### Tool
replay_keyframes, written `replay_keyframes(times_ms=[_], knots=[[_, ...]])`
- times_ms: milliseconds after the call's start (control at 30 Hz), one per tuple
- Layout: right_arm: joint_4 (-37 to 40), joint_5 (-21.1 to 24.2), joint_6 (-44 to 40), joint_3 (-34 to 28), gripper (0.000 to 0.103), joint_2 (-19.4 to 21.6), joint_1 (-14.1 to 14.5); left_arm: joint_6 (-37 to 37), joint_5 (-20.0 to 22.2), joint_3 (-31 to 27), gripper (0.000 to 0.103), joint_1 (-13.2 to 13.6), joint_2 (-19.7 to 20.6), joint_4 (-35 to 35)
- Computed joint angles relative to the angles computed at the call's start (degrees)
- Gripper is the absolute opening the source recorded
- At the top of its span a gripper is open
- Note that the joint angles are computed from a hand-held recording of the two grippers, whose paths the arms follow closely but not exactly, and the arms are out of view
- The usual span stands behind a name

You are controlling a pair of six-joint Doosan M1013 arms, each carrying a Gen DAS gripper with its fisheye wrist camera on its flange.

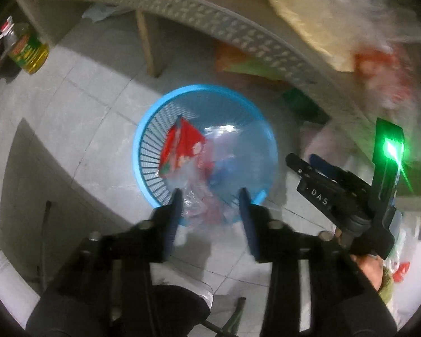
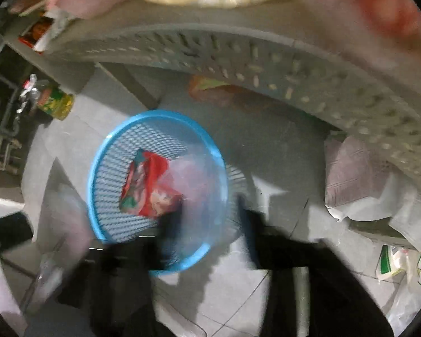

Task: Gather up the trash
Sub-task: 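Carry the tub and bag over the blue wastebasket and open both grippers, then move both tools back over the table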

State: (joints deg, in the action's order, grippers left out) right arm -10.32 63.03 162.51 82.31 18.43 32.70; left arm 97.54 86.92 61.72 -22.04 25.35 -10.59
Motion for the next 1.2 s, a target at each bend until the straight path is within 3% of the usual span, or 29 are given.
replay_keyframes(times_ms=[333,467,600,800,1000,1200], knots=[[-1.03,-1.28,5.81,3.37,0.051,-3.36,0.59,1.33,-0.40,-0.62,0.044,1.49,-1.83,-1.57],[-2.01,-1.61,7.01,3.48,0.052,-4.71,1.63,1.60,-0.33,-1.23,0.049,2.79,-4.07,-2.53],[-3.33,-1.92,6.95,2.47,0.061,-5.73,3.41,1.36,-2.45,0.48,0.062,4.64,-8.34,-4.84],[-2.81,-4.05,2.75,-0.80,0.066,-6.48,5.81,2.83,-9.53,9.35,0.073,9.58,-18.82,-11.27],[-2.29,-4.39,-6.13,-8.19,0.074,-4.52,8.37,2.17,-14.99,17.83,0.075,15.12,-27.81,-9.67],[2.53,-5.72,-15.49,-16.15,0.077,-1.25,10.78,1.52,-16.80,23.65,0.078,22.67,-34.73,-8.23]])
